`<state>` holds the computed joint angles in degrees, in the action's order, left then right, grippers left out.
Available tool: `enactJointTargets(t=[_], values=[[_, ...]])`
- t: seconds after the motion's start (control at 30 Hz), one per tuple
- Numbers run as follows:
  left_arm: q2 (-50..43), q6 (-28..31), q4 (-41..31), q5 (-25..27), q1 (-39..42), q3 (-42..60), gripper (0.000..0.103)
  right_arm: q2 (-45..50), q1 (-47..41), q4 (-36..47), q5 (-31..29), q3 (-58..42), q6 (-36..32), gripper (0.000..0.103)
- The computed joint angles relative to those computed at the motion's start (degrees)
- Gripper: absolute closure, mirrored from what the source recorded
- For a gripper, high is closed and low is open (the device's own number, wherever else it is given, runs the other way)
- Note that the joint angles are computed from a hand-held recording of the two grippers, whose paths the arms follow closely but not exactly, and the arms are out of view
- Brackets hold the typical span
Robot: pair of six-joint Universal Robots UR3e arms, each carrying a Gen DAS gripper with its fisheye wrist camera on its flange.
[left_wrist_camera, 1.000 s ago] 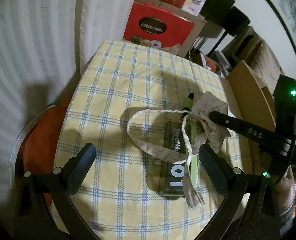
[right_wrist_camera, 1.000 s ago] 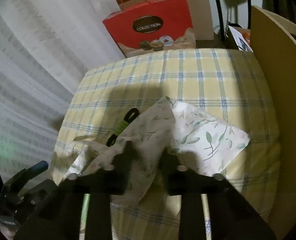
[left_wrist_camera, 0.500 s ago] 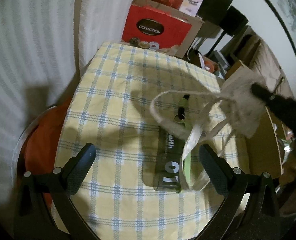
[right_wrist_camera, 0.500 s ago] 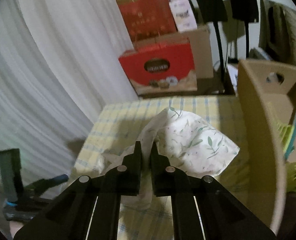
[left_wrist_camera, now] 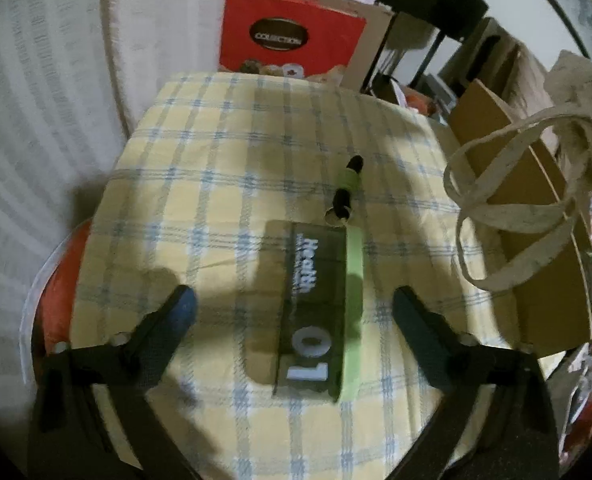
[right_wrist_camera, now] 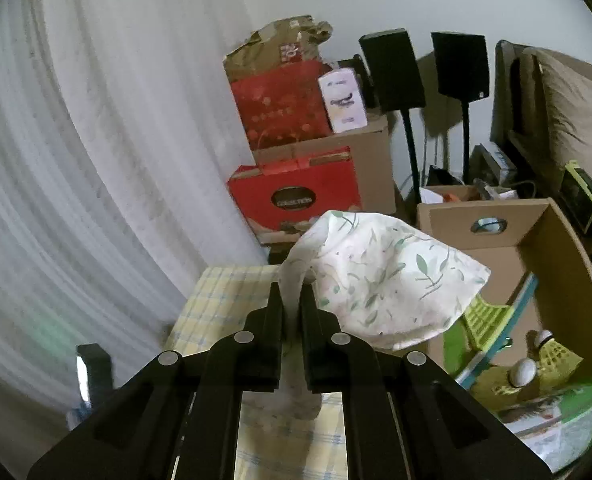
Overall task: Organize objects
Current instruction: 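Grasp the floral cloth bag with the right gripper and lift it off the pill box, then grasp the green-lidded Health pill box with the left gripper while the right gripper holds the bag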
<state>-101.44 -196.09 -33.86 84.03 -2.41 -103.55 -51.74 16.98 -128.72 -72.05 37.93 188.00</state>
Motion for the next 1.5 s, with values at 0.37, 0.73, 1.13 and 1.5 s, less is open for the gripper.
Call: enactJointTargets(t=[0.37,0.73,1.13,1.5], values=[[-7.29,0.91,-2.38,5.38,-4.38,8.09,0.063,-6.95,-3.01,-2.60,3.33,11.20,-0.92,0.096],[-3.82,0.40,-4.08,3.30,-5.43,10.98,0.063,-12.14,-5.81,-3.44,5.03,15.74,-1.99,0.096],[-7.96,-0.19,-14.63,0.55,-11.00,34.47,0.063,-17.48,-12.58,0.56,6.63,13.91,-3.32,0.096],[-25.02,-0.24,-28.00,1.47,-17.12,68.64,0.063,-19.19,-21.09,4.82,10.09,13.53,-3.67,0.096]])
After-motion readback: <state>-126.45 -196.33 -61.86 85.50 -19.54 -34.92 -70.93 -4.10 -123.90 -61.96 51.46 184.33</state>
